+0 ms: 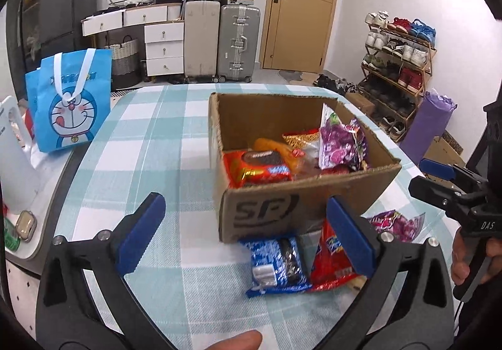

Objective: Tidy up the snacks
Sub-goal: 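Move both grippers back down to the remaining snacks beside the box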

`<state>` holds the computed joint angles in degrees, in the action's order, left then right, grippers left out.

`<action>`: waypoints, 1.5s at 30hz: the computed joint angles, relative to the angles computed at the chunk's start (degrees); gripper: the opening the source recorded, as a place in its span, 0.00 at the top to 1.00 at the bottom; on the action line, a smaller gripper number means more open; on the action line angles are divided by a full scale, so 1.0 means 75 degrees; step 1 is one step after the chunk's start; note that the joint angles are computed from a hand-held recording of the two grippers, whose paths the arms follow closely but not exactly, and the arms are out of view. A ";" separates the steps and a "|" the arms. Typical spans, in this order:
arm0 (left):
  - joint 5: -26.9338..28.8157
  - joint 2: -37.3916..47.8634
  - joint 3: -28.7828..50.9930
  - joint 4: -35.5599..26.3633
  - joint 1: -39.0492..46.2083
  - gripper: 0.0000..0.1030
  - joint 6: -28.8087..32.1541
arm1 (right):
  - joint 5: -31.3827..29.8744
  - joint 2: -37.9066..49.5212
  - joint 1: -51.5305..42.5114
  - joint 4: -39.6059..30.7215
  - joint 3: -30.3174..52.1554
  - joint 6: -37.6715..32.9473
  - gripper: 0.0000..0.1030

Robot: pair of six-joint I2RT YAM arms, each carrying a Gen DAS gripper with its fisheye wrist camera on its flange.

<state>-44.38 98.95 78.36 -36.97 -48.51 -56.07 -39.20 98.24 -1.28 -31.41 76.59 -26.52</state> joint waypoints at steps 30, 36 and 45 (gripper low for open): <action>0.0313 0.0573 -0.0351 -0.0044 -0.0435 0.01 -0.0714 | 0.0462 -0.0128 -0.0214 -0.0452 -0.0904 -0.1105 0.00; 0.0617 0.0775 -0.0429 0.0170 -0.0284 0.01 -0.0652 | 0.0648 -0.0041 -0.0128 -0.0455 -0.0940 -0.1297 0.01; 0.0978 0.0925 -0.0687 0.0592 -0.0039 0.01 -0.0521 | 0.1219 0.0165 0.0062 -0.0150 -0.1064 -0.1300 0.00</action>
<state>-37.04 105.88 73.21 -32.53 -48.80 -59.98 -30.06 99.48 -0.82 -32.53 68.61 -36.27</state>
